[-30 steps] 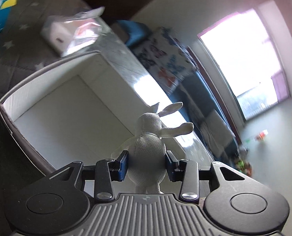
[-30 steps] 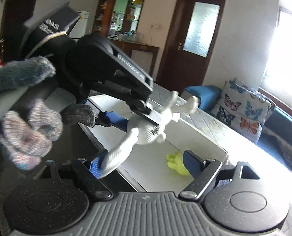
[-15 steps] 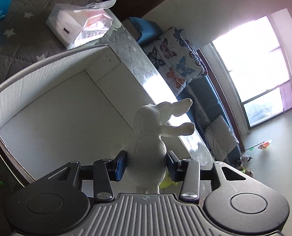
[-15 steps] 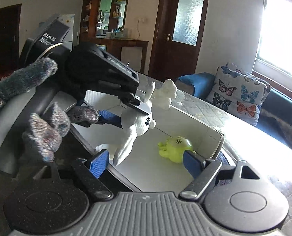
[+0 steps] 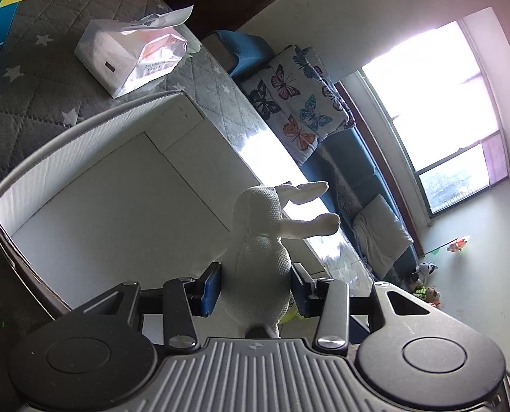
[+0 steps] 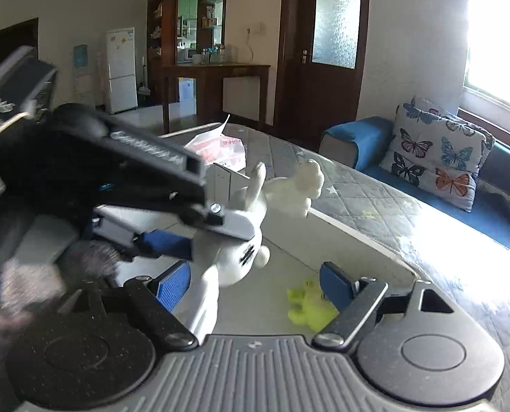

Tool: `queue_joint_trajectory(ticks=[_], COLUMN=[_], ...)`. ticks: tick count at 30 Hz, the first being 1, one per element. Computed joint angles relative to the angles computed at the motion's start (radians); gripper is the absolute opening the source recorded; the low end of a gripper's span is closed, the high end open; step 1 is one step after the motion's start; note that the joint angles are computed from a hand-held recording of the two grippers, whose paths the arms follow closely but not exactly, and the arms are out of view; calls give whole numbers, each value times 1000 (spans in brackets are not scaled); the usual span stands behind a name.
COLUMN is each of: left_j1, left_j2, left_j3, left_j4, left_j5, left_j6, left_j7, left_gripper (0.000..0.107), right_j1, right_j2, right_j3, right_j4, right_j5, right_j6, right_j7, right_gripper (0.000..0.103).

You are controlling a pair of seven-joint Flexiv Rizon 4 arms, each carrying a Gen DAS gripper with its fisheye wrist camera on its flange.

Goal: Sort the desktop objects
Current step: 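Open the left gripper to release the bunny into the box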

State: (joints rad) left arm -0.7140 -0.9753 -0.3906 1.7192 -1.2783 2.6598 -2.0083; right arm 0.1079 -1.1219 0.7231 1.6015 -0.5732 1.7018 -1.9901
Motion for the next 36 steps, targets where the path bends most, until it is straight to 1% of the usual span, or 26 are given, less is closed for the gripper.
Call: queue_joint_trajectory(ticks=[1, 3, 4, 6, 7, 11, 13, 15, 20, 22, 23, 30, 33, 36], left_j1=[-2, -5, -4, 0, -2, -9, -18, -32, -70, -86, -94, -148, -161, -174], left_j2=[1, 2, 4, 11, 12, 15, 13, 12, -18, -39, -52, -141, -173, -202], left_j3=[0, 1, 4, 5, 7, 3, 0, -6, -31, -49, -57, -112, -134, -149], left_j4=[1, 7, 18, 35, 37, 34, 22, 1, -90, -145, -173, -361, -427, -486], left_j5=[-8, -17, -3, 13, 13, -6, -20, -41, -64, -78, -81, -70, -55, -41], left_j6=[7, 20, 26, 27, 29, 36, 43, 55, 85, 95, 100, 128, 115, 80], left_j7=[0, 2, -15, -39, -40, -13, 20, 78, 261, 345, 382, 577, 631, 679], left_gripper=[46, 46, 46, 46, 46, 45, 45, 45, 45, 45, 45, 45, 45, 45], right_j1=[21, 96, 124, 199, 224, 245, 233, 191, 88, 54, 36, -16, -16, -22], right_j2=[7, 30, 41, 66, 74, 92, 102, 117, 153, 178, 186, 248, 263, 275], right_j3=[-26, -127, -169, -282, -320, -381, -386, -365, -325, -325, -325, -409, -455, -495], right_j4=[-8, -27, -28, -29, -28, 0, 23, 61, 154, 207, 230, 386, 437, 486], right_j5=[8, 36, 44, 71, 77, 50, 25, -13, -110, -132, -147, -206, -210, -211], right_j6=[7, 48, 71, 121, 139, 185, 208, 234, 303, 353, 376, 532, 579, 624], right_j7=[8, 37, 51, 90, 105, 143, 162, 184, 254, 280, 293, 348, 365, 398], right_gripper=[85, 85, 84, 84, 84, 84, 85, 85, 87, 90, 91, 93, 94, 94])
